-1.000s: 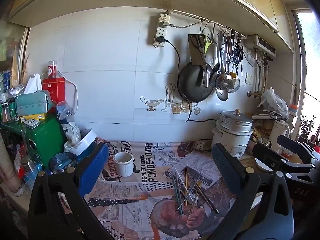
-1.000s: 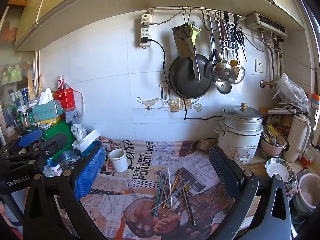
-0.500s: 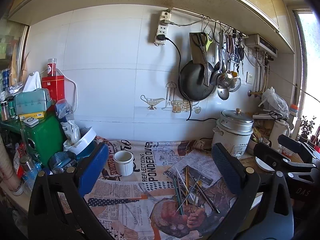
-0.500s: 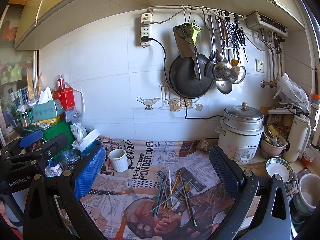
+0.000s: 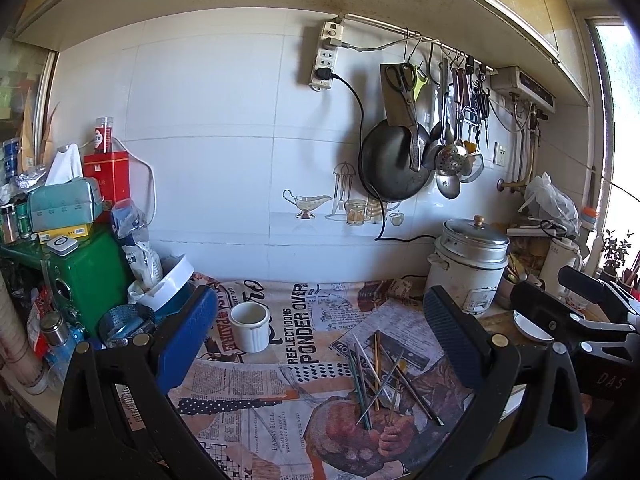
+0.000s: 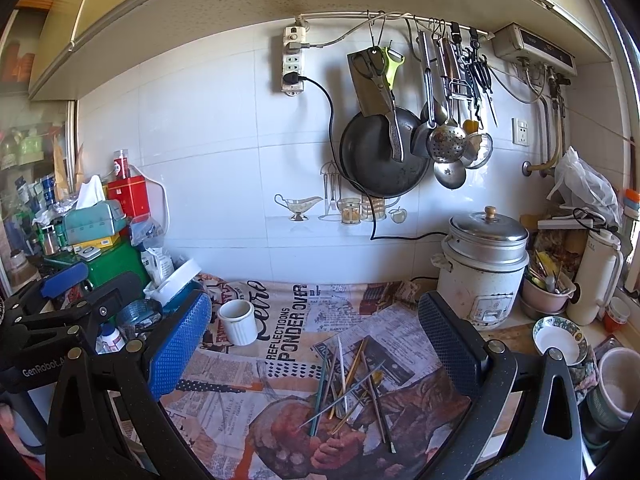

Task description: Organize utensils

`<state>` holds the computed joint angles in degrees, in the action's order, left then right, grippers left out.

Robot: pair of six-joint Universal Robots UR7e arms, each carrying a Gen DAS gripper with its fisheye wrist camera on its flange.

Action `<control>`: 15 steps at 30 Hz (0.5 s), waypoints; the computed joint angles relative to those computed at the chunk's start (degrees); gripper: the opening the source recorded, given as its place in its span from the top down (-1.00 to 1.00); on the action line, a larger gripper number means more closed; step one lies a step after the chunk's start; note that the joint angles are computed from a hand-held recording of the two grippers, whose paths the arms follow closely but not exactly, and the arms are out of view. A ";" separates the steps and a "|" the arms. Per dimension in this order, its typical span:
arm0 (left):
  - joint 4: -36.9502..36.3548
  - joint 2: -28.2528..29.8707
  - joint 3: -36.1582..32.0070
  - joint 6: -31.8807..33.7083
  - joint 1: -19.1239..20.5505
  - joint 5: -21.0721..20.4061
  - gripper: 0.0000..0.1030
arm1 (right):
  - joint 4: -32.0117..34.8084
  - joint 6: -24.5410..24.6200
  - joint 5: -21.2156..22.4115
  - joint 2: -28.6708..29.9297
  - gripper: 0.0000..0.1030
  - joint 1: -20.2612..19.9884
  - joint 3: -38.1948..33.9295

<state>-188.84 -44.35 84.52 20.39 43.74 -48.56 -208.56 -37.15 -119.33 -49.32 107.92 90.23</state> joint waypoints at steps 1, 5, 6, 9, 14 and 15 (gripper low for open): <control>-0.07 0.02 -0.08 0.05 0.05 0.01 -1.00 | 0.03 0.00 -0.13 0.15 -1.00 0.09 -0.21; 0.10 -0.13 -0.21 0.09 0.14 -0.01 -1.00 | 0.20 0.04 -0.10 0.24 -1.00 0.11 -0.39; 0.05 -0.12 -0.23 0.10 0.17 0.00 -1.00 | 0.12 -0.03 -0.10 0.27 -1.00 0.10 -0.38; 0.26 -0.21 -0.24 0.02 0.25 -0.15 -1.00 | 0.11 -0.09 -0.17 0.39 -1.00 0.12 -0.46; 0.46 -0.37 -0.15 -0.09 0.30 -0.29 -1.00 | 0.13 -0.11 -0.31 0.63 -1.00 0.20 -0.78; 0.48 -0.38 -0.15 -0.08 0.31 -0.32 -1.00 | 0.13 -0.11 -0.31 0.63 -1.00 0.20 -0.78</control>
<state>-188.36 -44.73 84.37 20.31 44.05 -48.88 -208.43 -37.25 -119.64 -48.69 108.12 89.46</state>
